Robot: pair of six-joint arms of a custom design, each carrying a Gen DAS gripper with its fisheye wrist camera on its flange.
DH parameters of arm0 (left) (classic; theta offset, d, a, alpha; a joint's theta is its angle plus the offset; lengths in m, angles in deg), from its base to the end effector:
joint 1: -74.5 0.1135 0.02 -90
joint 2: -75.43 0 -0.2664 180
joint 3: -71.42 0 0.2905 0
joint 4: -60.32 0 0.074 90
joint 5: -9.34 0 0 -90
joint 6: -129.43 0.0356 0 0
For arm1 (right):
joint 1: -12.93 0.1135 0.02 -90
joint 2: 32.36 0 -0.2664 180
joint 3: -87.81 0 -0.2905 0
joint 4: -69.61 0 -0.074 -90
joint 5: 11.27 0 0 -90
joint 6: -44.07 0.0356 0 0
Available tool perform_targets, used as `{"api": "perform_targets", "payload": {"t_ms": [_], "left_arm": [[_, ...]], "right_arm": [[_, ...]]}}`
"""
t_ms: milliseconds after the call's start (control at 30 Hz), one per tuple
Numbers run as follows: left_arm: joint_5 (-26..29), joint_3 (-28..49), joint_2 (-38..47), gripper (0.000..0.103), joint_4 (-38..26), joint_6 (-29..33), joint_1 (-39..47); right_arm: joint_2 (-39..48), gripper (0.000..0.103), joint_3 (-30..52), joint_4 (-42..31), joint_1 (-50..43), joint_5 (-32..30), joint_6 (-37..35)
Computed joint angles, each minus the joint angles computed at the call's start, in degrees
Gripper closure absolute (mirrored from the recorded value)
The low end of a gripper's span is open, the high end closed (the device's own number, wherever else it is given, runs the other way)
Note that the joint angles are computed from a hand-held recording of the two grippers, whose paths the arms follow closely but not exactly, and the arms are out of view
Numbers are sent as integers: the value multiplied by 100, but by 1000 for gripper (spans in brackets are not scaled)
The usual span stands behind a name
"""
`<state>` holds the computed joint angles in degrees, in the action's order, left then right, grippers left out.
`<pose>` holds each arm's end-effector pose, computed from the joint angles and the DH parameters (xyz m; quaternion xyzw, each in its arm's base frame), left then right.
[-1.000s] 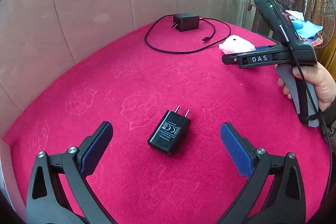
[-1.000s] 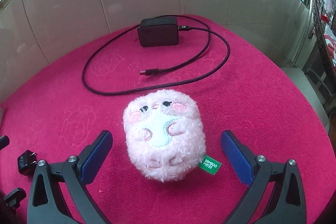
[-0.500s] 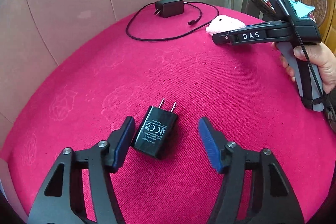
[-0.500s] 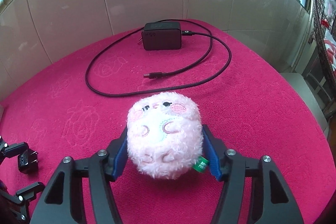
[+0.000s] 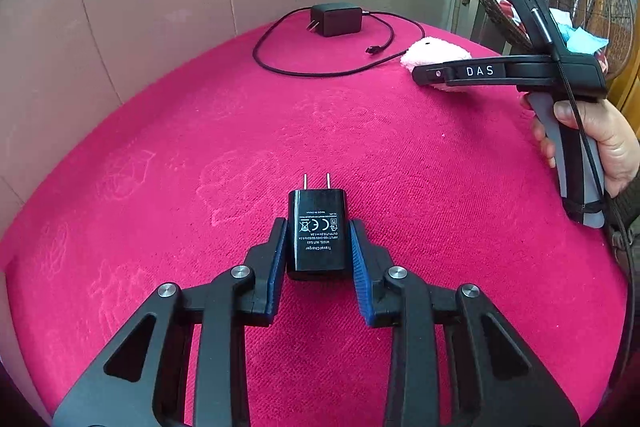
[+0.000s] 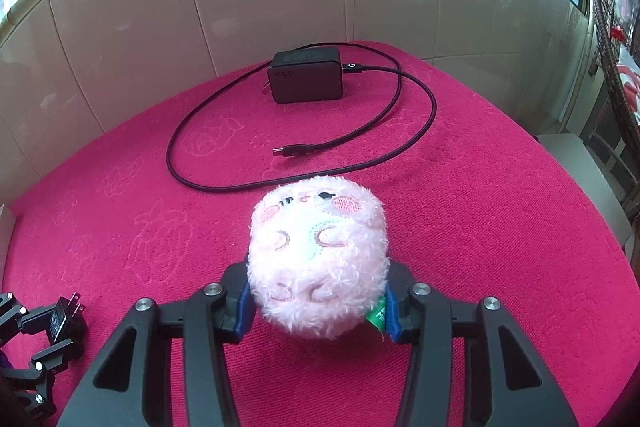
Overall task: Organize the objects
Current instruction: 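Lift the charger and pink plush and carry them over the tray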
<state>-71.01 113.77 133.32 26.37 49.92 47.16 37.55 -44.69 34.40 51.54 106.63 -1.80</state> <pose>0.2008 -0.1105 0.1784 0.3306 0.8749 -0.1286 0.3297 0.2085 0.1452 0.1639 0.1120 0.9277 0.0051 0.3561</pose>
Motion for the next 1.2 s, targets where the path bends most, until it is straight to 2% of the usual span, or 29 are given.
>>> {"api": "perform_targets", "payload": {"t_ms": [167,333,533,700,833,967,1067,1200], "left_arm": [[-92,-491,-1473,74,-567,-577,47],[26,-491,-2709,74,-1472,-695,76],[10,-374,-3618,74,-2041,-839,-84],[88,-267,-4072,74,-2379,-806,22],[630,-123,-4429,74,-2789,-598,744],[1475,48,-4647,74,-3195,-133,1873],[2435,207,-4665,74,-3635,522,3156],[3878,463,-4296,74,-4451,1916,5133]], "right_arm": [[-278,57,-131,73,273,409,29],[-394,57,-63,-232,842,1061,253],[-910,57,-90,-1148,2252,1697,1656],[-957,56,402,-1933,3210,2247,2531],[-492,56,1040,-2132,3611,2497,2479],[-11,56,1531,-2026,3782,2514,2264],[300,56,1831,-1936,3880,2474,2118],[740,56,2277,-1903,4042,2456,1972]]}}
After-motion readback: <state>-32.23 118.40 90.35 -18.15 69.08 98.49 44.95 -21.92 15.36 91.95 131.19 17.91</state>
